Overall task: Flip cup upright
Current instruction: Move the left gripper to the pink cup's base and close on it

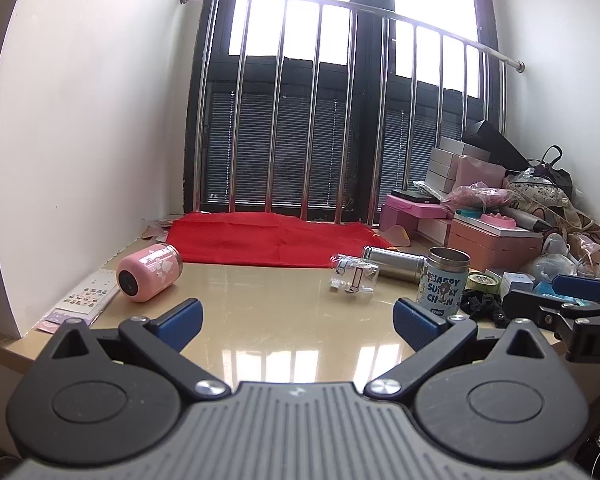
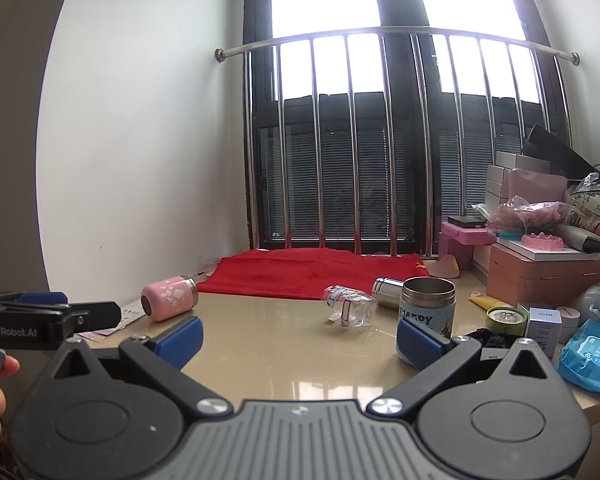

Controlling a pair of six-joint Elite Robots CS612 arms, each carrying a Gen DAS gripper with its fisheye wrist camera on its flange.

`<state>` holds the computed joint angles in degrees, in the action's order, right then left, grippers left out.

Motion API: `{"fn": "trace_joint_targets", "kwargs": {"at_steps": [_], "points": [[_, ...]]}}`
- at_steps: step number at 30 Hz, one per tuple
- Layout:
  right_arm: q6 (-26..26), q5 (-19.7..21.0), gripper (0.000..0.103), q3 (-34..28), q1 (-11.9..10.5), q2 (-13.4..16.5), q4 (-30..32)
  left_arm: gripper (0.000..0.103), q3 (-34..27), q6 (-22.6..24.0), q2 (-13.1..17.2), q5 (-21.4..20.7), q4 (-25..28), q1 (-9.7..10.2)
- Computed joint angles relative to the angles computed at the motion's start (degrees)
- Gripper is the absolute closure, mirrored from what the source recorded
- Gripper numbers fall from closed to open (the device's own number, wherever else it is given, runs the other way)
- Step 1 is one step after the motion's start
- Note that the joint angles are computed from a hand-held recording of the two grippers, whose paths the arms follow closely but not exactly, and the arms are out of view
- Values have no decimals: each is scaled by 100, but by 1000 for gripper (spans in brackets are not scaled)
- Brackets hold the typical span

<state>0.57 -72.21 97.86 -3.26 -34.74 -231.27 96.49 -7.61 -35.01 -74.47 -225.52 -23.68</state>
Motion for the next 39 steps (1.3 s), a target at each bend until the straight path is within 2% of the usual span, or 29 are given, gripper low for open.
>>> {"fn": "trace_joint_targets", "kwargs": {"at_steps": [7, 13, 20, 24, 29, 32, 33, 35, 39], "points": [[-185, 86, 0, -316, 78, 71, 540, 0, -290, 100, 55, 71, 458, 163], [-405, 109, 0, -882, 268, 216, 1284, 0, -755, 135, 155, -46, 1005, 462], [-546, 37, 0, -1830, 504, 535, 2194, 0, -1495, 319, 408, -153, 1648, 791], [-614, -1, 0, -2447, 633, 767, 2736, 0, -1957, 376, 561, -285, 2265, 977], [-598, -30, 0, -3173, 754, 1058, 3370, 0, -2568, 727, 682, -543, 3385, 1195], [-566, -33, 0, -3559, 796, 1218, 3687, 0, -3091, 1083, 798, -741, 4282, 1312], [-564, -35, 0, -3658, 802, 1262, 3769, 0, -3346, 1230, 862, -689, 4742, 1333], [-564, -65, 0, -3846, 817, 1345, 3917, 0, -3910, 1447, 1047, -618, 5595, 1376], [-559, -167, 0, -4266, 837, 1539, 4223, 0, -5101, 1824, 1548, -523, 6883, 1437]]}}
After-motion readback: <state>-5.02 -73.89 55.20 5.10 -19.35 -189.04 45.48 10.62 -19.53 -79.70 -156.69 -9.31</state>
